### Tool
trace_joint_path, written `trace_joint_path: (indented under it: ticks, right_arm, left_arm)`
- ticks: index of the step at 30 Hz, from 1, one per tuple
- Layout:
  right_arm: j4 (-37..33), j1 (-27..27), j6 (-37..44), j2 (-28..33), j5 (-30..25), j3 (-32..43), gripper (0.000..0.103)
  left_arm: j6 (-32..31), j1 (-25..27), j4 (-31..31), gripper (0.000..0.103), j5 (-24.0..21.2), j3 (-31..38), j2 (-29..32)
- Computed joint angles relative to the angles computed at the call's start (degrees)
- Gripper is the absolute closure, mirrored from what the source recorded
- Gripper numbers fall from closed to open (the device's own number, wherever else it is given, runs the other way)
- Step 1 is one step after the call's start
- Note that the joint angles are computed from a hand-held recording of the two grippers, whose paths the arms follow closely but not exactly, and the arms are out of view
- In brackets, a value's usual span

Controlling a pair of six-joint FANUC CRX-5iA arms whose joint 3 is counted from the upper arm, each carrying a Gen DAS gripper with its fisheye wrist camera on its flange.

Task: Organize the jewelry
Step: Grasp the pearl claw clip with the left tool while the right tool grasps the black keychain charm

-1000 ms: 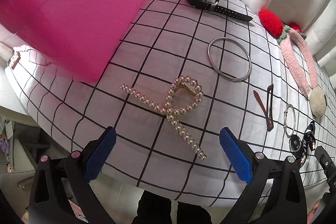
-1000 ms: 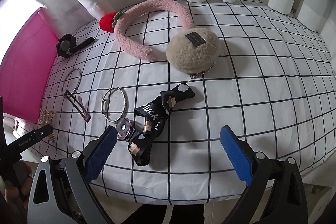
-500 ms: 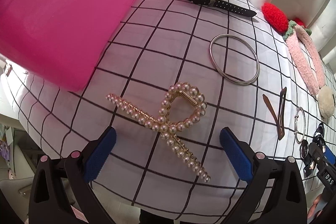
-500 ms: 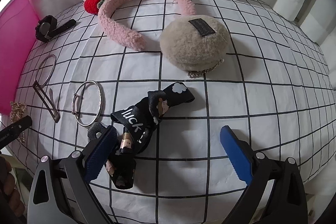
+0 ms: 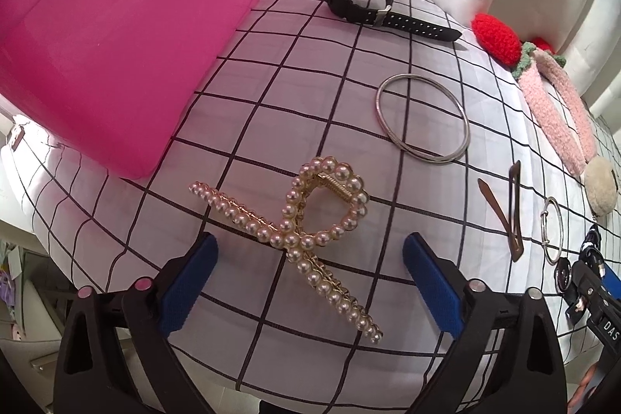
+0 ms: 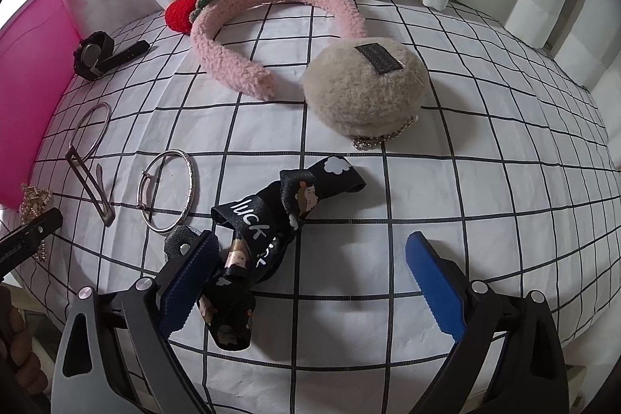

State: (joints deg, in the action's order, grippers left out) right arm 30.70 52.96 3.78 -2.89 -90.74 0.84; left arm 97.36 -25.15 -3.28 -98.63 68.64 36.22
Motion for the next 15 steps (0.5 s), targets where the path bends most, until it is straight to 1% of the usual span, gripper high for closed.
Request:
trace_joint_path:
  ticks: [1,2,3,4,5,6,7,8,9,10,11,13,14,15]
  right_arm:
    - [0.08,0.03,-0.04,0.13,0.07,0.15,0.011]
    - [0.23,0.10,0.07,0.01,0.21,0.13,0.015]
    - [0.54,0.35,0.09,-0.03,0.28,0.12,0.022]
    - [0.91,0.73,0.01,-0.16,0.28,0.11,0.028]
    - [1.41,1.11,-0.13,-0.28,0.48,0.03,0.043]
    - [1.57,1.17,0.23,0.07,-0.18,0.47,0.056]
    - [1.67,1.33,0.47,0.22,-0.73,0.66,0.058]
    - [1.80,1.47,0.39,0.10,-0.68,0.59,0.059]
    - [1.95,1.60,0.22,-0.01,-0.81,0.50,0.067]
    - [2.15,1.65,0.04,-0.19,-0.88,0.41,0.076]
    - [2.03,1.50,-0.29,-0.67,-0.51,0.13,0.085]
    - [1.90,1.20,-0.64,-1.38,0.52,-0.41,0.089]
    - [1.87,1.05,-0.40,-1.45,0.74,-0.47,0.090]
    - [1.83,0.95,-0.35,-1.56,1.05,-0.55,0.090]
  left_arm:
    - [-0.44,0.03,0.49,0.019,2.56,-3.60,-2.06]
    - [-0.75,0.03,0.84,0.027,3.21,-4.80,-2.98]
    - [-0.94,-0.19,0.77,0.031,2.24,-3.60,-2.51]
    - [-1.14,-0.21,0.83,0.038,2.27,-3.78,-2.77]
    - [-1.09,-0.22,0.95,0.047,2.65,-4.42,-3.22]
    - [-1.06,-0.27,0.86,0.052,3.08,-5.02,-3.68]
    - [-1.18,-0.21,0.79,0.065,3.60,-5.75,-4.25]
    - [-1.25,0.00,1.43,0.071,4.24,-6.67,-4.79]
    - [-1.26,0.06,1.87,0.072,4.38,-6.94,-4.93]
    - [-1.59,0.07,1.77,0.077,4.70,-7.65,-5.49]
    - [-1.98,0.32,2.02,0.077,4.69,-7.72,-5.55]
    - [-2.12,0.67,2.71,0.078,4.65,-8.09,-5.79]
    - [-2.12,0.77,3.06,0.087,4.42,-8.06,-5.76]
    - [-2.12,0.68,2.75,0.092,3.66,-7.08,-5.31]
